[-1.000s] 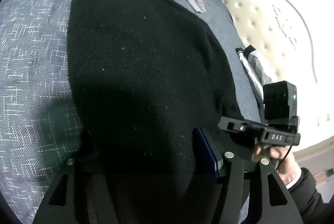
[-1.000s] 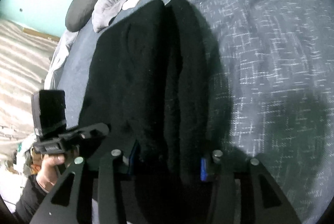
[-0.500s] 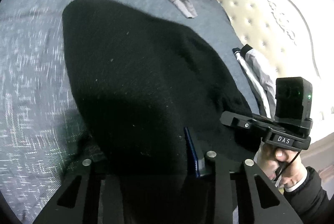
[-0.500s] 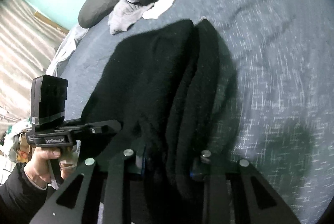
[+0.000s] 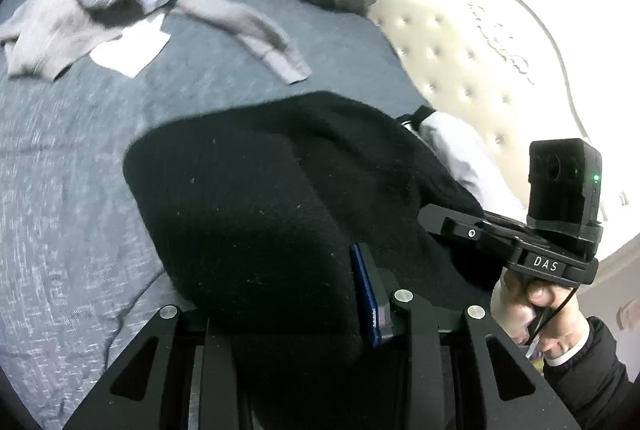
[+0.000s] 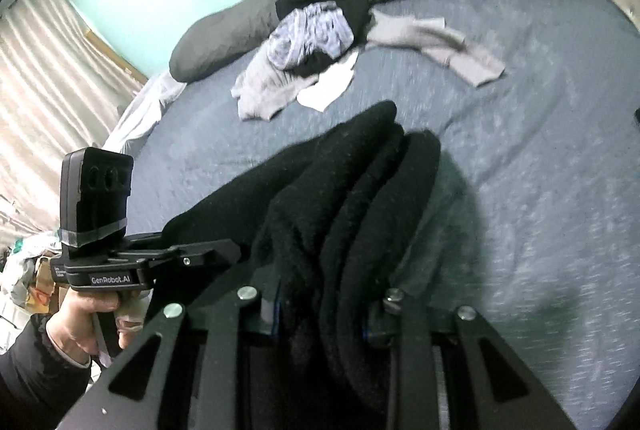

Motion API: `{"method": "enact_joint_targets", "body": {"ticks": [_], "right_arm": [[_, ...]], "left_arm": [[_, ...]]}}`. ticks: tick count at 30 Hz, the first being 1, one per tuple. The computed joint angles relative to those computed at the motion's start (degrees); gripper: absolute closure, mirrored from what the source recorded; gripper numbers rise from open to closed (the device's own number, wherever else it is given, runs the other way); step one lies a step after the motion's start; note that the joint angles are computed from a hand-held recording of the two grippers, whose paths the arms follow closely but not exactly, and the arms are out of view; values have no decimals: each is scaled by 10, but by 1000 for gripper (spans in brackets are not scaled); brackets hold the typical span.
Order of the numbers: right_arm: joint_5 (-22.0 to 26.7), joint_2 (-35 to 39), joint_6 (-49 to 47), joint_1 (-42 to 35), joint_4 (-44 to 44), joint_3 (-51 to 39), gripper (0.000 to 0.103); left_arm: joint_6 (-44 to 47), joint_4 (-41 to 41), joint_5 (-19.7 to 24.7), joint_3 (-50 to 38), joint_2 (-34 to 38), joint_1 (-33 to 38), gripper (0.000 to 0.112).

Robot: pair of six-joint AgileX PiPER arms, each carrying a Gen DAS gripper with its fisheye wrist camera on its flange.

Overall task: Fold clothes
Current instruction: 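Lift the bundle with both grippers and carry it toward the headboard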

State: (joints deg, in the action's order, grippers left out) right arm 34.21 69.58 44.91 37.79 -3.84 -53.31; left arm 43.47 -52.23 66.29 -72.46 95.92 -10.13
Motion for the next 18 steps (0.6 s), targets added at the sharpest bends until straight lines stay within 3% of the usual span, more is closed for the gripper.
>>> {"method": "enact_joint_targets", "body": {"ticks": [11,18], "right_arm": [[184,-118,-49,-52,-10,-93,78],[295,-173,-152,-156,48,-167,78]], "left_arm": [[-170,47,-6,-147,-18,-142,78],[-267,87,1,-250,-6,-222,78]]}}
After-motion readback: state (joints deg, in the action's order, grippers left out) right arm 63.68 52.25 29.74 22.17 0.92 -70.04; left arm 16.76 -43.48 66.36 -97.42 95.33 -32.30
